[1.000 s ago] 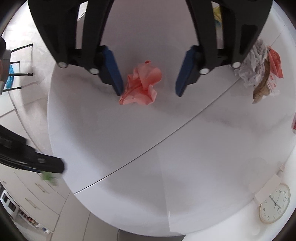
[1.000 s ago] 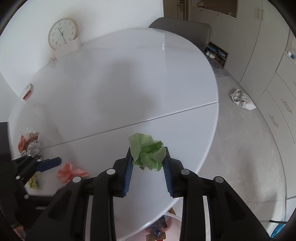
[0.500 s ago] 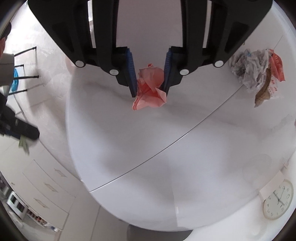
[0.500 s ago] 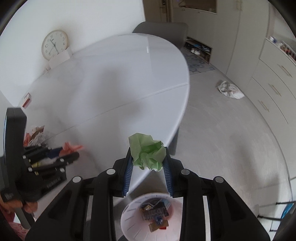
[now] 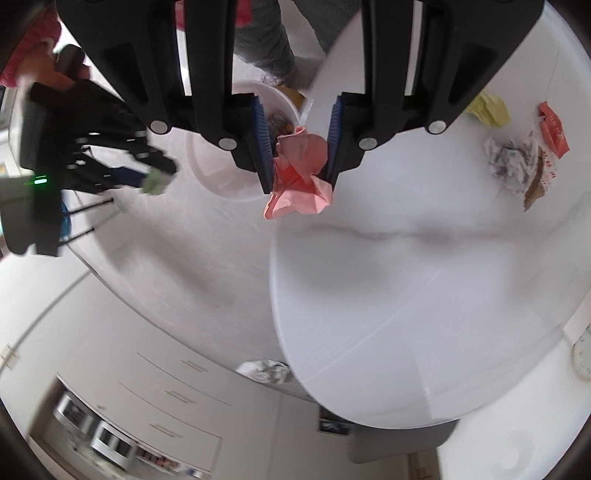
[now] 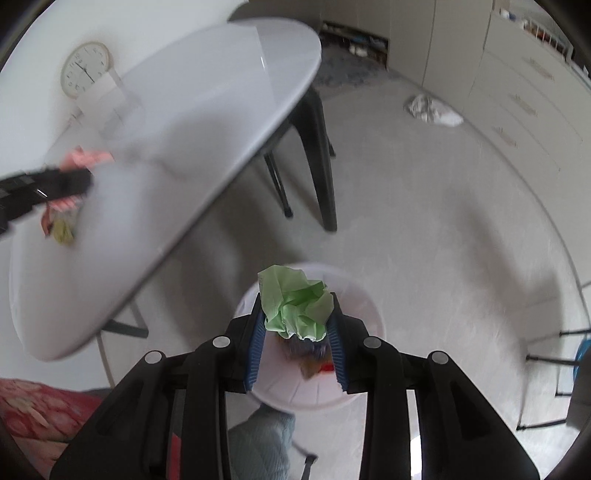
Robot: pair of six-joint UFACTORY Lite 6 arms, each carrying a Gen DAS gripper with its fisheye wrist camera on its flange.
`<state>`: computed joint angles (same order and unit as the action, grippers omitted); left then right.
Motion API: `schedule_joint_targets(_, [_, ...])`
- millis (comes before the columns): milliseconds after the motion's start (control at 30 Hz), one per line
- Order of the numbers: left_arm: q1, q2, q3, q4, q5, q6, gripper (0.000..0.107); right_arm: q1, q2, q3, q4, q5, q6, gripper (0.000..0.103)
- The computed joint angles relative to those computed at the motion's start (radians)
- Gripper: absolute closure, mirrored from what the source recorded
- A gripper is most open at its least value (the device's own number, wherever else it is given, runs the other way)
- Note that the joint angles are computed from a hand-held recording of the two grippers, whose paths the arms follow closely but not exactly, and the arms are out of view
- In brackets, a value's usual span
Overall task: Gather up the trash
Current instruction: 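Carry pink and green papers over the bin and open both tools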
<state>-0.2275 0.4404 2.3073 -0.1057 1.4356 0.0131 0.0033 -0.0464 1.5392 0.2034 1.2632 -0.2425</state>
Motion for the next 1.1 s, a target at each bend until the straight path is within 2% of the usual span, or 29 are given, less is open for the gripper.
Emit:
schedule_joint_targets(33, [-0.02, -0.011, -0.019, 0.0, -0.004, -0.003, 0.08, -0.013, -0.013, -0.038, 0.008, -0.01, -0.015, 0.051])
schedule_joint_targets(67, [-0.031, -0.019, -0.028, 0.0, -0.001, -0.003, 0.08, -0.016, -0.03, -0.078, 0.001, -0.027, -0.014, 0.023])
schedule_joint_targets(133, [-0.06, -0.029, -0.044, 0.004, 0.001, -0.011, 0.08, -0.032, -0.083, -0.159, -0.013, -0.069, -0.01, 0.008])
schedule_joint_targets(400, [-0.16, -0.027, -0.09, -0.024, -0.005, -0.028, 0.08, -0.187, -0.141, -0.226, -0.003, -0.031, -0.082, 0.006])
schedule_joint_targets(600, [-0.215, 0.023, -0.078, -0.082, 0.005, -0.038, 0.079, -0.369, -0.148, -0.204, 0.016, 0.015, -0.161, 0.005])
schedule_joint_targets(633, [-0.219, 0.044, -0.059, -0.09, 0.008, -0.036, 0.075, -0.398, -0.144, -0.197, 0.02, 0.02, -0.176, 0.005])
schedule_joint_targets(667, [-0.227, 0.03, -0.082, -0.101, 0.006, -0.036, 0.061, -0.423, -0.147, -0.199, 0.024, 0.021, -0.193, 0.005])
schedule_joint_targets(700, [-0.239, 0.04, -0.07, -0.099, 0.008, -0.044, 0.036, -0.436, -0.147, -0.197, 0.025, 0.021, -0.198, 0.005])
schedule_joint_targets(767, [-0.259, 0.011, -0.105, -0.071, -0.017, -0.058, 0.013, -0.475, -0.137, -0.184, 0.029, 0.026, -0.222, 0.005])
schedule_joint_targets(900, [-0.261, -0.047, -0.172, -0.068, -0.047, -0.039, 0.012, -0.519, -0.119, -0.164, 0.038, 0.028, -0.25, 0.005])
schedule_joint_targets(933, [-0.256, -0.093, -0.206, -0.067, -0.026, -0.038, 0.012, -0.514, -0.122, -0.169, 0.036, 0.026, -0.244, 0.005])
schedule_joint_targets(1100, [-0.233, -0.133, -0.243, -0.065, -0.042, -0.035, 0.012, -0.487, -0.125, -0.167, 0.033, 0.024, -0.228, 0.005])
